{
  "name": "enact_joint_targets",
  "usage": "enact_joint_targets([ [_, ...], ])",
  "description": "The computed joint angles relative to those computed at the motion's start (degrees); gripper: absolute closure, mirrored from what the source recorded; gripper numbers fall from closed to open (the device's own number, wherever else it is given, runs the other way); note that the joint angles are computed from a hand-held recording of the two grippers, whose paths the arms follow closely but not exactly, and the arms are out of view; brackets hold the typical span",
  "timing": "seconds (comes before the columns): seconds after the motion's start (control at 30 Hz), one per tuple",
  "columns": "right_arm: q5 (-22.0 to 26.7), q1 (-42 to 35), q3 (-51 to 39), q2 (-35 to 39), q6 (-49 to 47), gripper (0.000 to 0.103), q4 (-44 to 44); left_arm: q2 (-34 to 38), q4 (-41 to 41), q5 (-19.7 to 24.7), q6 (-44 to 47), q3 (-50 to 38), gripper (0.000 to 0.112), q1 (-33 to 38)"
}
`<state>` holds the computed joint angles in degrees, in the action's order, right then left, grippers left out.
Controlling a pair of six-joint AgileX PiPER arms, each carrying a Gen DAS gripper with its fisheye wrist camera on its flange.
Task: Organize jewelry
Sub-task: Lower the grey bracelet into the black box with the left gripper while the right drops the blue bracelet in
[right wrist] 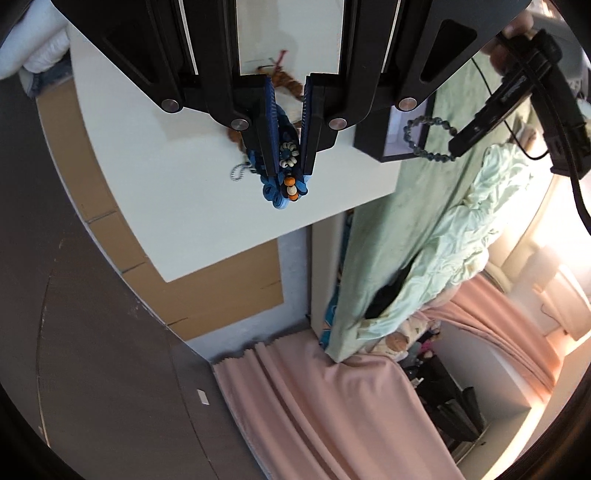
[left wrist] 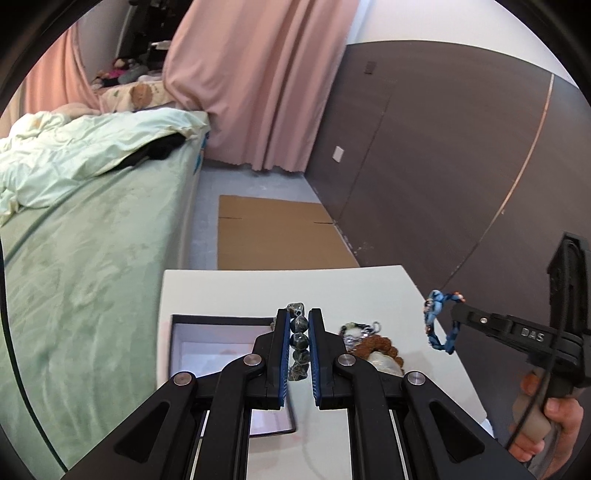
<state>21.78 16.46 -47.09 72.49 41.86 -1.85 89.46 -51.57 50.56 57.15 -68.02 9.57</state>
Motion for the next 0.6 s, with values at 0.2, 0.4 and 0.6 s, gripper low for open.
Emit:
enact_joint_targets([
  [0.2, -1.0, 3.9, -1.3, 1.6, 5.6, 0.091, -3.6, 2.6, 2.1, 1.2, -2.5, -2.3, 0.102, 2.1],
  [0.4, -4.1, 6.9, -2.6, 3.0, 2.3, 0.091, -0.5, 5.1, 3.9, 5.1, -6.2, -5.9, 0.04, 5.0],
  [0.6, -8.5, 10.0, -4.9, 6.5, -10.3, 0.091, 12.1, 3.6, 0.9, 4.0, -4.7, -6.3, 0.028, 8.5],
])
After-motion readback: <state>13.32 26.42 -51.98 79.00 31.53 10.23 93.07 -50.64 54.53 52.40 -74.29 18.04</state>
